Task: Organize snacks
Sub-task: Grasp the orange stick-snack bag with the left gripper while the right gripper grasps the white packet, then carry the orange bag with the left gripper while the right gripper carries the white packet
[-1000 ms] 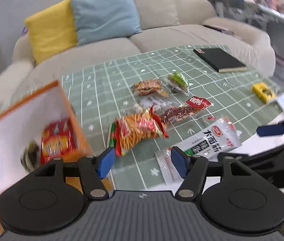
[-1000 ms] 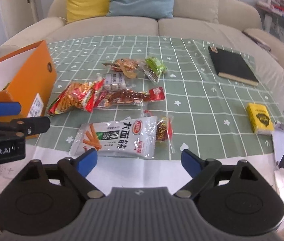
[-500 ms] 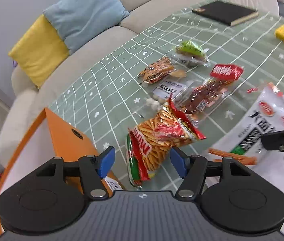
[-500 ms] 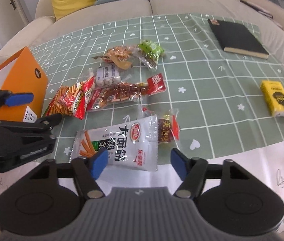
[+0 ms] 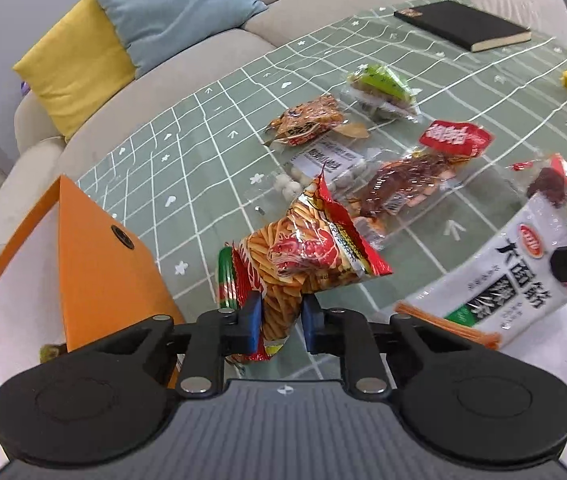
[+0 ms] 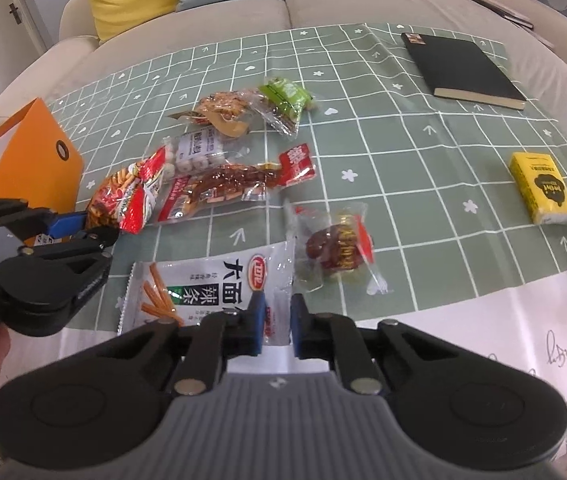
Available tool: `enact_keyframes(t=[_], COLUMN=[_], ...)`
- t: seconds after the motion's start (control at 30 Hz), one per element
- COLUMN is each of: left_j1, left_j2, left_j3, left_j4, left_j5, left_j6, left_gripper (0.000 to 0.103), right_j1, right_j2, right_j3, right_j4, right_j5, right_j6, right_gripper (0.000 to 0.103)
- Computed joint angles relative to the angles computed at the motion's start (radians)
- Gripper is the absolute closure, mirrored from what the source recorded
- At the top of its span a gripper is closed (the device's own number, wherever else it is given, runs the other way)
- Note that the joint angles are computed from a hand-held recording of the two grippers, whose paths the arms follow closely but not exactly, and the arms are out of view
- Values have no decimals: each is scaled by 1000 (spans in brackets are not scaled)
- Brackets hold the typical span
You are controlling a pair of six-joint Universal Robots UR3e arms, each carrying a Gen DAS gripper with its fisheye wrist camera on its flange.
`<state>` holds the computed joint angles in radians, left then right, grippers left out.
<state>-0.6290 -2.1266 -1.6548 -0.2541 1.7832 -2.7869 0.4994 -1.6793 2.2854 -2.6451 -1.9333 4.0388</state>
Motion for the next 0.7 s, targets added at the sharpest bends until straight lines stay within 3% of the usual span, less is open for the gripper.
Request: enact_keyframes(t=[0.3, 0.7], left_j1=[-7, 42], left_j2=[200, 437], left_j3=[-222, -489], left_j4=[-18, -42], left_j5=[-70, -139], left_j6=[-82, -100], left_gripper=[82, 84], right_j1=[105, 236], right_j2=[4, 19], right_j3=[-48, -92], right_j4=[115, 183], right_j5=[-54, -34], right_j6=[61, 143], right_gripper=[101, 101])
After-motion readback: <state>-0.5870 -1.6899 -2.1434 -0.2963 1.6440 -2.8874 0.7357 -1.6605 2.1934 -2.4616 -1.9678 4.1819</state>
